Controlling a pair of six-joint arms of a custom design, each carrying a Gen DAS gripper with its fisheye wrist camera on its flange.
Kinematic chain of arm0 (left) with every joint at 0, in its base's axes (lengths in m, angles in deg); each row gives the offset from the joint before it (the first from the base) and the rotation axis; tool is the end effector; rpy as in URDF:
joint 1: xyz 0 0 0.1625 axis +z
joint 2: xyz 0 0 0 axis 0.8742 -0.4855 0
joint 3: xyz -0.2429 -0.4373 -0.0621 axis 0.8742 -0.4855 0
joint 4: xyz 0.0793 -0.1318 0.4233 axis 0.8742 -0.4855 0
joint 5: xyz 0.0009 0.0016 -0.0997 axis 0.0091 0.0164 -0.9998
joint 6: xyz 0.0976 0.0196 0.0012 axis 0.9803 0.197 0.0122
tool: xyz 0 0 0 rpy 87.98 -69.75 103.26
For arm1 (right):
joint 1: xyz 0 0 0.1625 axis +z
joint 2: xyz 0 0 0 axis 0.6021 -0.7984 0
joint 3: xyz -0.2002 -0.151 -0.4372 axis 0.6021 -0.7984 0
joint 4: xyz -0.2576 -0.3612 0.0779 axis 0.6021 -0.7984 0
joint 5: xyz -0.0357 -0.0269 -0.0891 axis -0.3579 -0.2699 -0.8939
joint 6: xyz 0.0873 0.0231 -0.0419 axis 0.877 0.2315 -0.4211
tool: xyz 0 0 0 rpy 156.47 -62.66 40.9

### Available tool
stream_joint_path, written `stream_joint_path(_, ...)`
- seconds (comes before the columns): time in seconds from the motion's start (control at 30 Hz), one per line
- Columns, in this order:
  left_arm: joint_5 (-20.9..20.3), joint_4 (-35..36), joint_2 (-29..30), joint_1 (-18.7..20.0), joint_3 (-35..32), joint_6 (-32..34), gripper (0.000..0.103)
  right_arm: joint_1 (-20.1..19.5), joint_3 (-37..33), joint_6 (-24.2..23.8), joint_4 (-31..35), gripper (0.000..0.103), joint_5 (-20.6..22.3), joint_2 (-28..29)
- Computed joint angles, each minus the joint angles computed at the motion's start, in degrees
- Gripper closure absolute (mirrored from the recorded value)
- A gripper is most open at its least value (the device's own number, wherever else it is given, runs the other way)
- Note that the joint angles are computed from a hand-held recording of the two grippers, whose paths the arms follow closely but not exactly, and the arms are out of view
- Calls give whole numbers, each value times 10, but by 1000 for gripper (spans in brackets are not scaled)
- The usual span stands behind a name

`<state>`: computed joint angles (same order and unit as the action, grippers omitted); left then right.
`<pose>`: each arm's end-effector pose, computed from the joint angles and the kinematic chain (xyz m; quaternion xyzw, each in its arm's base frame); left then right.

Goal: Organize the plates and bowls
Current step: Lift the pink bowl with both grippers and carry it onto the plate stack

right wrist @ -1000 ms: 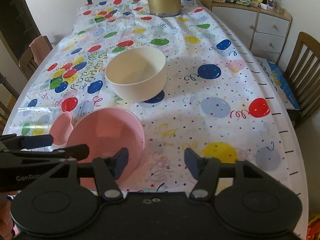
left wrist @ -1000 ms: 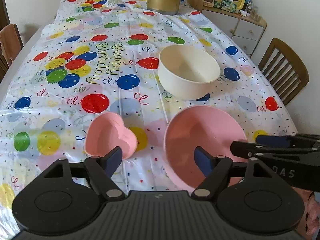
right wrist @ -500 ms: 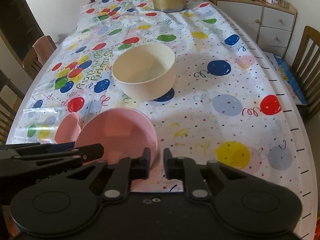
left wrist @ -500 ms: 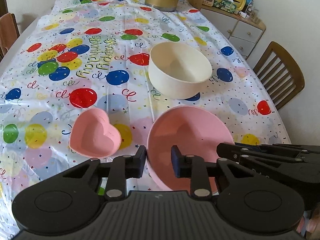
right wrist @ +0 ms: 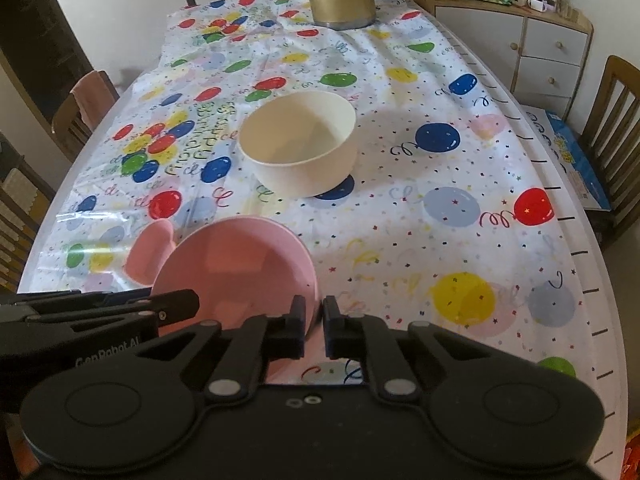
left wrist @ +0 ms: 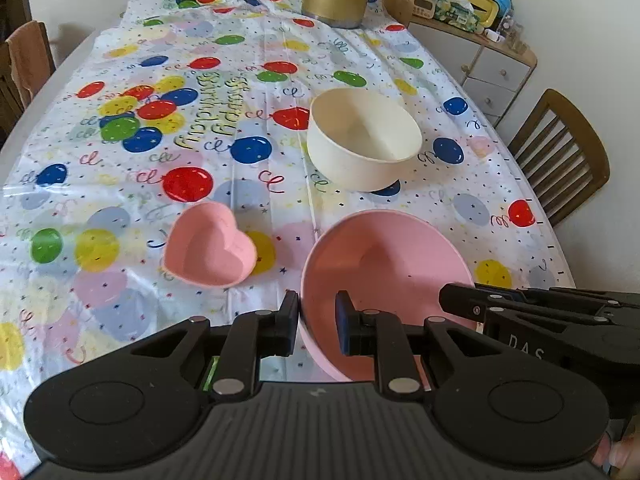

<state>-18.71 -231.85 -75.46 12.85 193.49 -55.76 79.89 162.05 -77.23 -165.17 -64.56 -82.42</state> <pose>-0.0037 -0.6740 0.3243 0.1889 0.9274 -0.1969 0.2559 0.3908 -0.6296 -0.0769 0.0546 -0.9096 0.2887 0.2938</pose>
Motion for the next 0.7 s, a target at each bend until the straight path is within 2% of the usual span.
stream_joint_path(0.7,39,22,-128,-9,74,-54,84,61,9,4,42,95,36,-2)
